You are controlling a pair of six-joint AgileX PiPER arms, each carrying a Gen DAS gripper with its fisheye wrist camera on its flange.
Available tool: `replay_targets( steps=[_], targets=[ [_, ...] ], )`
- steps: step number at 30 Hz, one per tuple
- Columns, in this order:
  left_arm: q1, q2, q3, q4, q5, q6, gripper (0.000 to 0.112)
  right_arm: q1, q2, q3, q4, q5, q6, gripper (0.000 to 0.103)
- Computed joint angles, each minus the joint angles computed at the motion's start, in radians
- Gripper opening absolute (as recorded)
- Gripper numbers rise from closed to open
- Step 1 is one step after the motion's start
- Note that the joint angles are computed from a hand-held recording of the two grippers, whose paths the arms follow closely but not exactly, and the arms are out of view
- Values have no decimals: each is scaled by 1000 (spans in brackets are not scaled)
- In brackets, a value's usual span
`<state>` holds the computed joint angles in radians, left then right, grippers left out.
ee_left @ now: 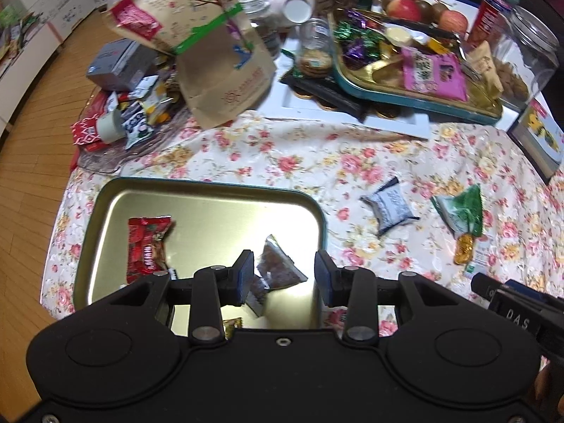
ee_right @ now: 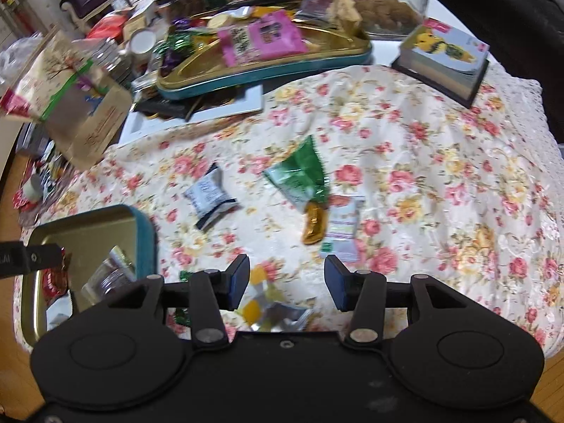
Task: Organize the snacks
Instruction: 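Grasp the small white milk-candy packet with the right tool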
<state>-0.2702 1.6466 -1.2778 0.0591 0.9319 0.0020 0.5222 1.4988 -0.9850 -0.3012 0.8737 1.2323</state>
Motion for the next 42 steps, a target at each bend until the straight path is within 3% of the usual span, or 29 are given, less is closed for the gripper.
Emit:
replay_targets(
  steps=[17,32,42],
  targets=[
    [-76,10,-7,-89,59,38,48,-149,-90,122,-40,6,78,50],
    [-44,-4,-42,-180,95,76,48,-150,77,82,-80,-65,155,50],
    [18,-1,-60,-218,118,104,47,-141,194,13,-80,-58,130,49]
  ],
)
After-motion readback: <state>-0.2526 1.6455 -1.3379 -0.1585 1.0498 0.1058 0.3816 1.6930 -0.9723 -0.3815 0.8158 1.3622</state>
